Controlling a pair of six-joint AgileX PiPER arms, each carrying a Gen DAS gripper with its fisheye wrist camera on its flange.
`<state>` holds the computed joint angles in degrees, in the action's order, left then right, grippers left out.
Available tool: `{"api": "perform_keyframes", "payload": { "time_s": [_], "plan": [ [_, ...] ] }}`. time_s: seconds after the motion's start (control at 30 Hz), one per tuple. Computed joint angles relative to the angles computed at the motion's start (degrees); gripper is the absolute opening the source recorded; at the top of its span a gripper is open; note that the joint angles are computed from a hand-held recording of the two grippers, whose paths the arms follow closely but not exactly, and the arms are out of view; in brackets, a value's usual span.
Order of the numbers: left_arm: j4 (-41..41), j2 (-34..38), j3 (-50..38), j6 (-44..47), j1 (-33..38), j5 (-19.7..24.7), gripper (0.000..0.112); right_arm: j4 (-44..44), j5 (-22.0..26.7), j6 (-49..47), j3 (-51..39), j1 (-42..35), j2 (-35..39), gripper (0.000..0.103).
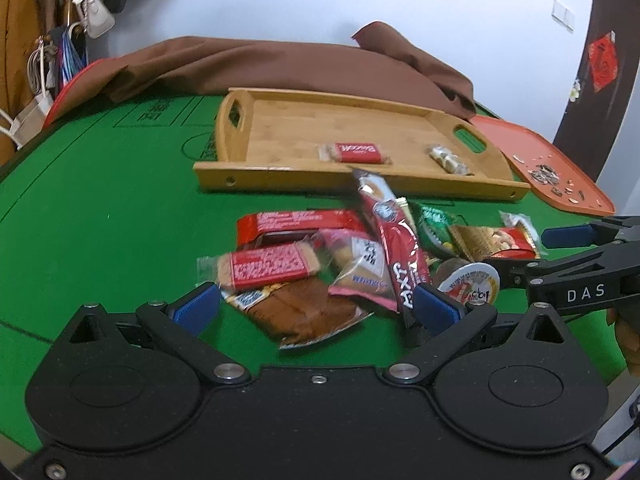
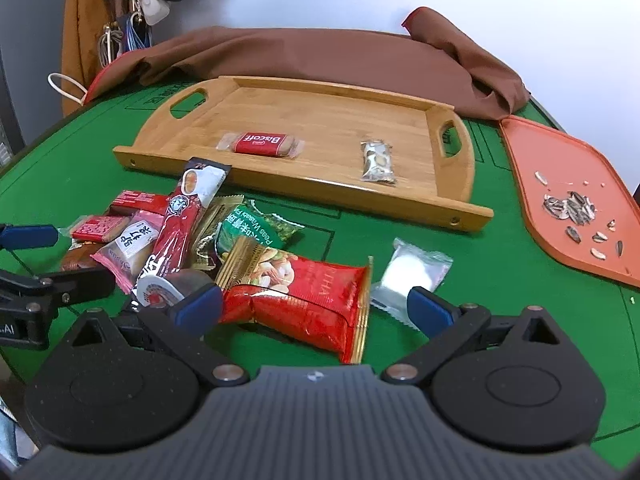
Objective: Organize snacks
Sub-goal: 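Grasp the red nut bag with the right tool while the left tool grasps the brown wrapped cake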
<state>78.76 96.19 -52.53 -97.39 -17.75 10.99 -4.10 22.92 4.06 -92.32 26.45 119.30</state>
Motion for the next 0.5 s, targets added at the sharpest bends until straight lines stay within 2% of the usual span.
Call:
{"api": "perform_keyframes", "payload": {
  "time_s": [0.27, 0.4, 0.5],
  "plan": [
    [4.23, -0.14, 1.44, -4.90, 0.24, 0.26, 0.102, 4.28, 0.78, -1.55, -0.93, -0.64, 1.88, 0.103],
    [4.59, 0.03, 1.61, -5.54, 0.26, 0.28, 0.102, 8.02, -3.71, -4.11, 2.54, -1.31, 1.12, 0.103],
    [6.23, 0.37, 1.70, -7.17, -0.01, 0.78, 0.101, 5.26, -7.30, -2.31, 5.28, -0.86, 0.40, 0.103]
  ]
}}
